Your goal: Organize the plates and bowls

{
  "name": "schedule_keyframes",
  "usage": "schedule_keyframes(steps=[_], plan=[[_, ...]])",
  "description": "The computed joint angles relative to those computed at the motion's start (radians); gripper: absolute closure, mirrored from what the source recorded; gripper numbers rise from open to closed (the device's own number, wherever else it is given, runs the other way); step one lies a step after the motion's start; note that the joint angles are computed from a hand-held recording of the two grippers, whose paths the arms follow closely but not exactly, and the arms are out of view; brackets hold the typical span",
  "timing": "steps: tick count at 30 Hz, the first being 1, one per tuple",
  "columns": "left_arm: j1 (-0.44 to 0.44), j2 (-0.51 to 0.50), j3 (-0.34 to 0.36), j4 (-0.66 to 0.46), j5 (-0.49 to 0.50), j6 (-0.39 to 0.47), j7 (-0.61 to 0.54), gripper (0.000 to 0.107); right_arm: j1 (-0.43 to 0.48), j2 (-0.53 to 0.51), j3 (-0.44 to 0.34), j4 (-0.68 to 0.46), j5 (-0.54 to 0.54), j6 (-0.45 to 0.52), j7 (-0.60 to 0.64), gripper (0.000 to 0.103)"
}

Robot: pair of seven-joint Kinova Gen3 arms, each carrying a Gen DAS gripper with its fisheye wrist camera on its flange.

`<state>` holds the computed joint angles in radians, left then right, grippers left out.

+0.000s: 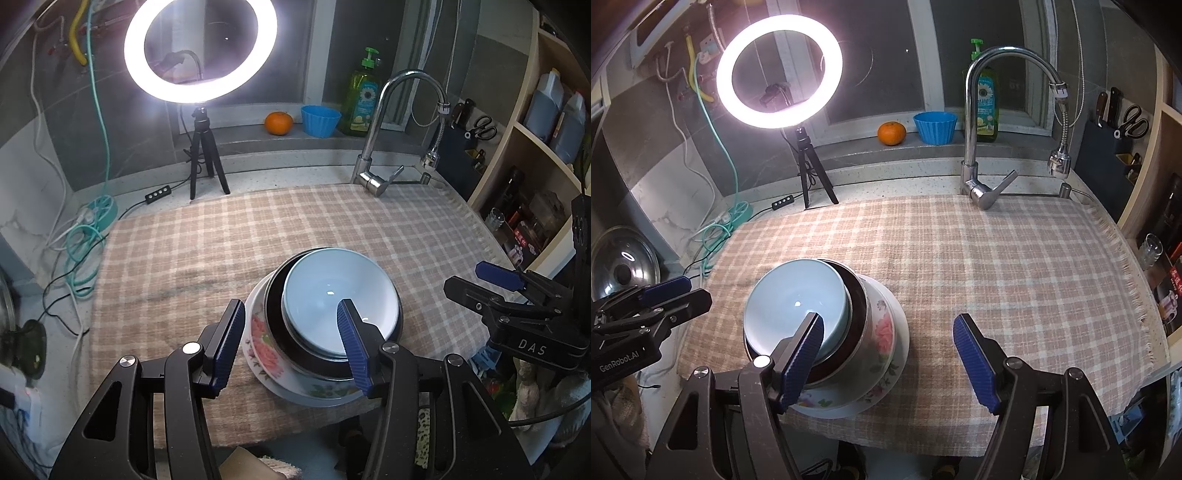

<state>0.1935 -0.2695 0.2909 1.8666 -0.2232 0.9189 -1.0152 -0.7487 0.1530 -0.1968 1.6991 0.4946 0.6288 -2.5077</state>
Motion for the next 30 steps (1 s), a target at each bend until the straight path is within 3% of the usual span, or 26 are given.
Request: schedule_keyframes(steps=[30], plan=[[0.003, 0.0, 0.001, -0.002, 0.002, -0.008, -0.001, 0.057, 0.001, 0.003, 0.003, 0.005, -0.004, 0.0, 0.004, 0.034]])
